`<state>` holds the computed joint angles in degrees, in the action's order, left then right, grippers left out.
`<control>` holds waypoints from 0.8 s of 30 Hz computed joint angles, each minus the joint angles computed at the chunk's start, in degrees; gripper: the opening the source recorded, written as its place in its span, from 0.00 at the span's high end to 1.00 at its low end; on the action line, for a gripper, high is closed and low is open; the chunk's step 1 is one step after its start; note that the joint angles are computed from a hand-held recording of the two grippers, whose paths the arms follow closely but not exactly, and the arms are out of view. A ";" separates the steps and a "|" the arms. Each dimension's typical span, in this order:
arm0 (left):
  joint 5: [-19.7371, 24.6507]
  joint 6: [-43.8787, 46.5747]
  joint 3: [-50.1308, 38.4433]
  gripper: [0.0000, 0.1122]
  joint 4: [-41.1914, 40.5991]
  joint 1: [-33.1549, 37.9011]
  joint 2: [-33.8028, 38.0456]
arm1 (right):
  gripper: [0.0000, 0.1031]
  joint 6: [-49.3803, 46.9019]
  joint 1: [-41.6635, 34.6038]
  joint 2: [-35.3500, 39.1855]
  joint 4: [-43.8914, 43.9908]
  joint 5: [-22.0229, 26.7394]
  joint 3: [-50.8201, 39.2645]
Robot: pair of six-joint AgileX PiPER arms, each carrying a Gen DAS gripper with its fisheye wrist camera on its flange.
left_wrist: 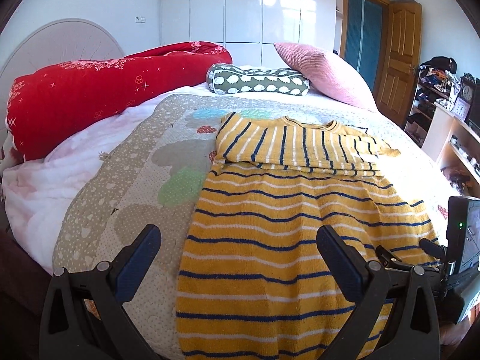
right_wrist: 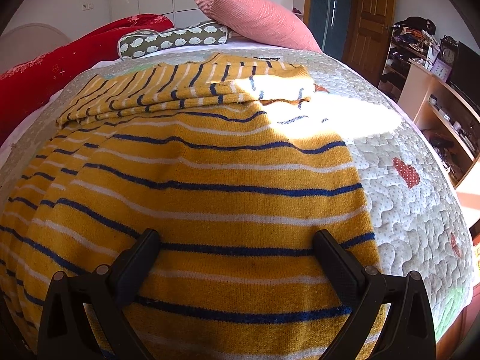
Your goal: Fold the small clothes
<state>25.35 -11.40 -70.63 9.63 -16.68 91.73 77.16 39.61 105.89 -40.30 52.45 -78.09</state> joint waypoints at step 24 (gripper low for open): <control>9.75 13.16 -5.53 0.08 -15.28 3.00 5.26 | 0.88 -41.76 -31.94 17.00 28.51 -1.15 -35.32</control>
<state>35.09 1.76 -76.16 -5.65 -13.68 96.99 35.40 7.67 122.88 -11.79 51.30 -113.41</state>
